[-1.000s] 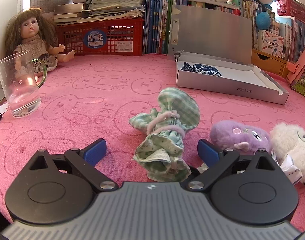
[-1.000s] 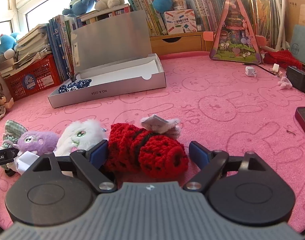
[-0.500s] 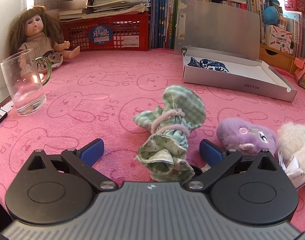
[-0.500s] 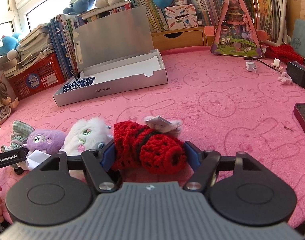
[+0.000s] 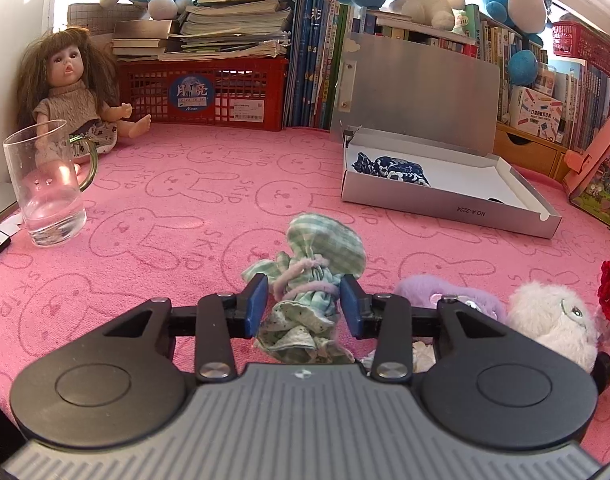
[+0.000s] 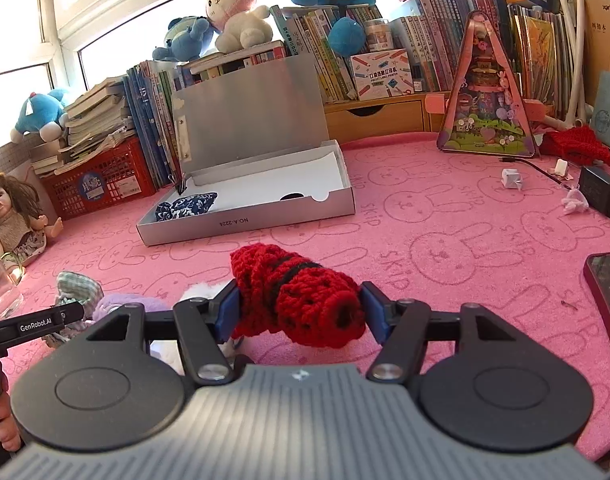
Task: Organize objects
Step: 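Carry the gingham plush with the left gripper while the right carries the red plush to the box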
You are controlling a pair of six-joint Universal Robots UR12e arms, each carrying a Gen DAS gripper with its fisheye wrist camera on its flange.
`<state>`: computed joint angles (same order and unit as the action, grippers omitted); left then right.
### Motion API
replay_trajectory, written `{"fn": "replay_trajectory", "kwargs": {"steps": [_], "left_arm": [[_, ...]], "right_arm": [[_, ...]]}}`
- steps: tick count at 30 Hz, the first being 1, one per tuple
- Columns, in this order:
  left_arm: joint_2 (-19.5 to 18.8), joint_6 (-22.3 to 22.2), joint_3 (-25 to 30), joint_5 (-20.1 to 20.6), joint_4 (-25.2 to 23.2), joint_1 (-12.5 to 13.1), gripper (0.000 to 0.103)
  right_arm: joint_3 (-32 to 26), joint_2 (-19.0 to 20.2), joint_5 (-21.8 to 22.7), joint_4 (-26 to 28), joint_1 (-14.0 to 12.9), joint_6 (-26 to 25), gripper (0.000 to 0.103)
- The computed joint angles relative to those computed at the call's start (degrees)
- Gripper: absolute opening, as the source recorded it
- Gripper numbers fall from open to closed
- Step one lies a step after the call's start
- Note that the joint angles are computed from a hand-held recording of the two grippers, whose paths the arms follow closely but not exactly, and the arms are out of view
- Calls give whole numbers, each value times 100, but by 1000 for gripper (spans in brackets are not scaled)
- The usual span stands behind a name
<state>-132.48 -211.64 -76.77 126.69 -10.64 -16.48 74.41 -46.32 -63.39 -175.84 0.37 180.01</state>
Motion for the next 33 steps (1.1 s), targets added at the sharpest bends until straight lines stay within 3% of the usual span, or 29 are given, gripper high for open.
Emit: {"fn": "replay_trajectory", "kwargs": {"steps": [5, 13, 15, 18, 21, 24, 33], "left_arm": [[16, 89, -13, -18, 181, 1, 34], [-70, 300, 46, 15, 166, -2, 34], [-122, 423, 113, 94, 105, -14, 37], [-118, 220, 164, -54, -279, 21, 54], [-140, 133, 165, -68, -380, 37, 56], [-107, 102, 123, -209, -277, 63, 43], [-89, 450, 203, -326, 162, 66, 41]], "right_arm": [[-130, 54, 62, -99, -35, 198, 65], [-235, 105, -80, -328, -59, 390, 65], [-237, 109, -100, -310, -60, 382, 65], [-221, 108, -117, -288, -56, 372, 65], [-206, 107, -126, -274, -50, 326, 65], [-205, 108, -109, -304, -48, 306, 65], [-408, 190, 16, -279, -45, 353, 65]]}}
